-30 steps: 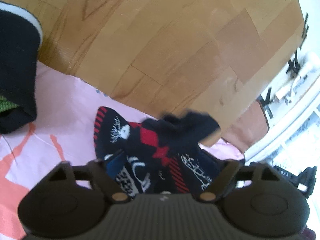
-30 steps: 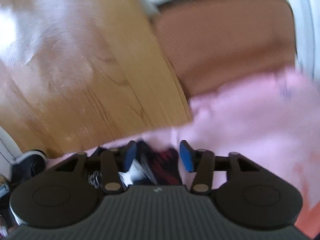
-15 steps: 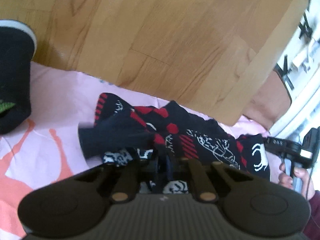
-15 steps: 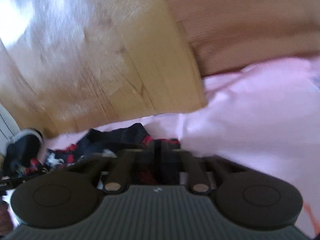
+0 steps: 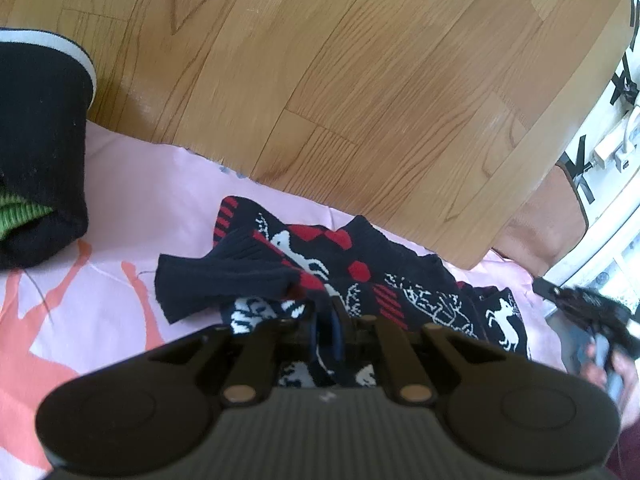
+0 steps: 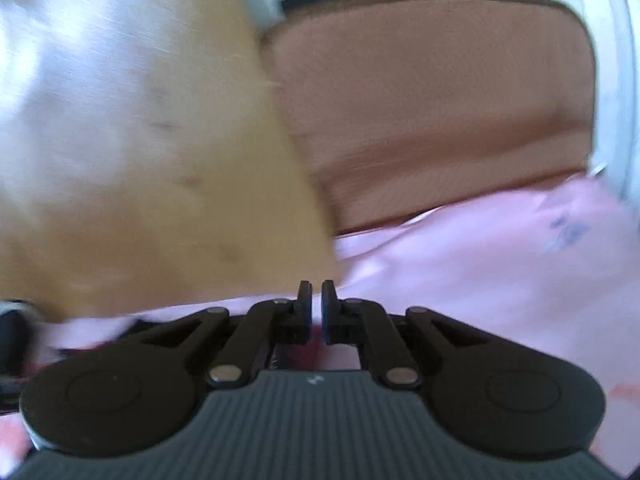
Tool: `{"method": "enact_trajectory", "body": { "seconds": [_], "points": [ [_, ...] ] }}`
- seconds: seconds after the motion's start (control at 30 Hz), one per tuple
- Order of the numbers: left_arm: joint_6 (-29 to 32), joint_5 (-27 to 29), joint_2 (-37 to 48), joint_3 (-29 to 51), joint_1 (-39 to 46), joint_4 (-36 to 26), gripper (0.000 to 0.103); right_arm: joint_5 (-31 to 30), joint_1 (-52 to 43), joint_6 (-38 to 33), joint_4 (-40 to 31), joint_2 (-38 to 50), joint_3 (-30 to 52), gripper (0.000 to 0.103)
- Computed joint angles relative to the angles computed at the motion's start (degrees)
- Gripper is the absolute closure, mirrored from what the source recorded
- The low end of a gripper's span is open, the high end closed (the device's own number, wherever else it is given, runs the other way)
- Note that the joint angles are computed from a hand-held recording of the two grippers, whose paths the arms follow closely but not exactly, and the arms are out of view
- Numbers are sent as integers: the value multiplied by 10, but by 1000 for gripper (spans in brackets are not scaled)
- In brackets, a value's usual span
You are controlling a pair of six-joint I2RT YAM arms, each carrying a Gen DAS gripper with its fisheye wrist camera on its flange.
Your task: Fold small clothes
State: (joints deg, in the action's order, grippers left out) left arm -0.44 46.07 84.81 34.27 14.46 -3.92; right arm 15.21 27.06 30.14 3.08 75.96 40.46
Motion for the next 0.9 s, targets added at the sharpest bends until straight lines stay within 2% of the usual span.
{"method": "enact_trajectory", "body": {
  "seconds": [0.1,0.17,0.2,0.23,0.3,0.37,0.43,0.47,0.57,0.6,0.63,0.73,0.77,0.8,0.9],
  "points": [
    [-5,3,-7,-4,3,5,96,-6,45,12,12,-12,-32,86],
    [-5,9,-20,-7,9,0,96,-23,57,25,-2,51,-21,85],
    [-6,12,-30,-8,13,-7,96,-18,66,16,37,67,-40,85],
    [-8,21,-44,-10,21,-15,96,1,78,0,33,71,-36,86],
    [-10,36,-75,-14,30,-29,96,3,85,20,-28,61,-1,82],
    [2,60,-124,-22,46,-58,96,-9,90,13,4,30,-18,82],
    [22,77,-174,-33,63,-95,97,13,116,-19,3,17,-17,81],
    [34,86,-202,-39,74,-115,97,25,134,-39,0,10,-17,78],
    [80,114,-270,-54,122,-185,97,69,192,-101,-9,-17,-43,52],
    [97,123,-285,-59,140,-209,97,97,209,-113,-29,-37,-55,51],
    [122,134,-300,-63,163,-240,97,136,235,-119,-41,-36,-64,51],
    [202,152,-316,-72,219,-323,97,198,266,-123,-84,-31,-81,54],
    [219,149,-321,-78,227,-340,97,199,264,-122,-95,-26,-85,70],
    [233,144,-328,-85,232,-350,96,199,261,-119,-110,-26,-90,82],
    [229,108,-333,-105,212,-330,96,198,254,-122,-114,-49,-103,82]
  ]
}}
